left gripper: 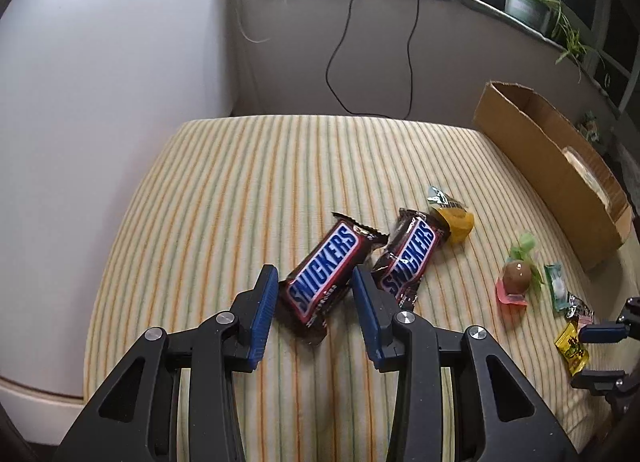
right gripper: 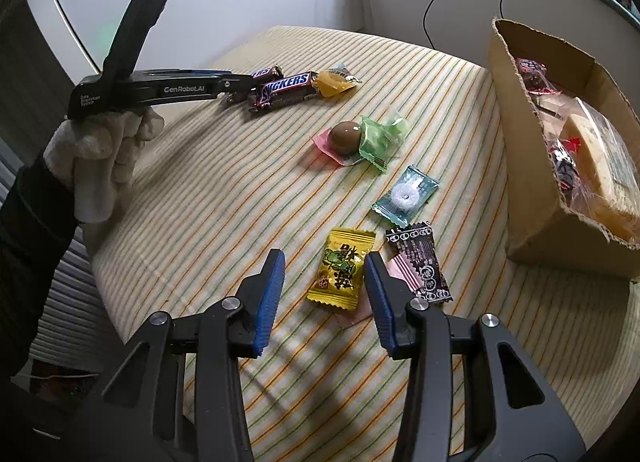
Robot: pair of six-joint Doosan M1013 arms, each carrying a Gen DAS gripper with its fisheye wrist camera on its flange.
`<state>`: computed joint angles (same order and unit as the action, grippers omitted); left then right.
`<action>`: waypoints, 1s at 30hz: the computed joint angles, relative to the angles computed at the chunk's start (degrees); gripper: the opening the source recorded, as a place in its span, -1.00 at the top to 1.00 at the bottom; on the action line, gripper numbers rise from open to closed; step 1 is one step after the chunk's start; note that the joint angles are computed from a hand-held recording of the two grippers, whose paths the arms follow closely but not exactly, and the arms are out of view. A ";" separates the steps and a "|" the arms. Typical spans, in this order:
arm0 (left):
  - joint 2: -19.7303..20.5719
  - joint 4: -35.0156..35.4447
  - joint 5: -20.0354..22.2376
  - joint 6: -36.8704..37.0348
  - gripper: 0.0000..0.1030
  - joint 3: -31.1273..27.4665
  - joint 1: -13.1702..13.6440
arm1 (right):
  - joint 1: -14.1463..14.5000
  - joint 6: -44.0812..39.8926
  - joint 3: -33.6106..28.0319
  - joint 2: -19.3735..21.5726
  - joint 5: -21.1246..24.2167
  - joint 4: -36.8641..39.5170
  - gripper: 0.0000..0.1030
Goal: Organize snacks
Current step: 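Move the left tool to a Snickers bar while the right tool grasps the yellow packet, then carry the Snickers bar and yellow packet over the box with both tools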
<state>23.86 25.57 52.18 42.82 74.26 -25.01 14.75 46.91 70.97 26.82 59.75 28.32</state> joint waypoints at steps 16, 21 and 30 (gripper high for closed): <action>1.47 -1.87 0.74 4.27 0.26 -1.90 1.29 | 2.18 -0.12 -0.11 0.47 -1.82 -5.28 0.47; 1.83 -1.92 0.36 3.57 0.48 -2.07 1.38 | 2.26 -0.73 0.35 0.18 -2.52 -5.63 0.49; 0.55 -0.87 -0.38 -0.04 0.48 -0.77 1.26 | 1.11 -0.96 0.48 -0.17 -1.38 -1.84 0.51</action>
<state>24.42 24.70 51.81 42.77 73.49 -23.75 15.86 45.95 71.46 26.65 58.38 26.48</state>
